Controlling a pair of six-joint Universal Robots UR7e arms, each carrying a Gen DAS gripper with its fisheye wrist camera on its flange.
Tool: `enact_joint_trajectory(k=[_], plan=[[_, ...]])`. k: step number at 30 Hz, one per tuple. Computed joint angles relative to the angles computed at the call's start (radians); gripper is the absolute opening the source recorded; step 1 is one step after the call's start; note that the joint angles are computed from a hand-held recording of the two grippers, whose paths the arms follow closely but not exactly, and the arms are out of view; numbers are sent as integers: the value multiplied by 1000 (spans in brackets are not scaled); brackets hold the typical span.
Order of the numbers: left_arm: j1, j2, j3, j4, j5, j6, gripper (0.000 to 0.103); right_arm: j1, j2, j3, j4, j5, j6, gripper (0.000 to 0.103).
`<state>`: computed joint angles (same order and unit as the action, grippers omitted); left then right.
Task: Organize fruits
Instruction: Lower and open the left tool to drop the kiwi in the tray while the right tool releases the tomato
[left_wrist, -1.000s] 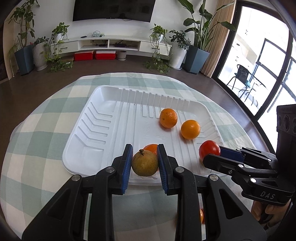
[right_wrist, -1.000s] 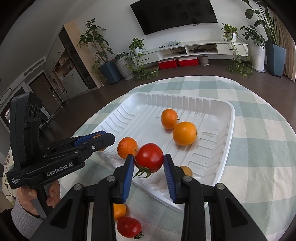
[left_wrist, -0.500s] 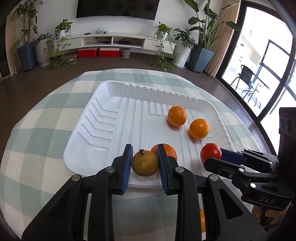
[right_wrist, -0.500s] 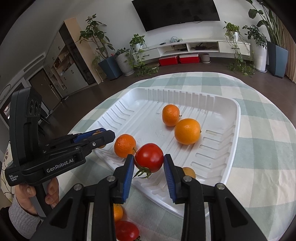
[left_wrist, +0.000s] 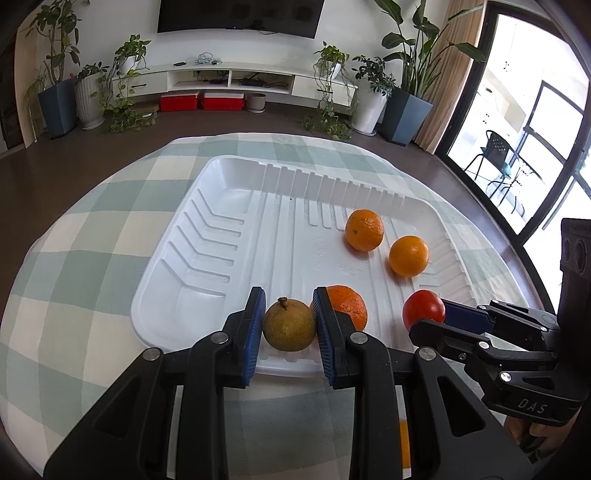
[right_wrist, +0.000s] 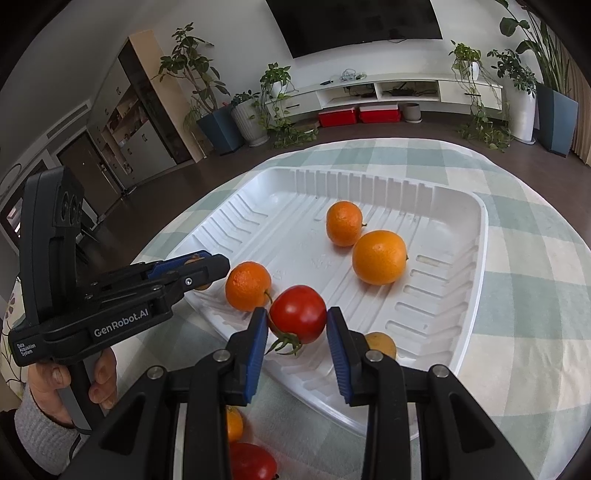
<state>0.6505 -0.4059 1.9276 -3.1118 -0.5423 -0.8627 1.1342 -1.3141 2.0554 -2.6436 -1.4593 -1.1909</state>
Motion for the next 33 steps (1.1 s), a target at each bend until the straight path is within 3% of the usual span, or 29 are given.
enact_joint_trajectory(k=[33], plan=[[14, 9, -10, 58, 33, -35, 25, 6, 21, 3, -32, -21, -4, 36]])
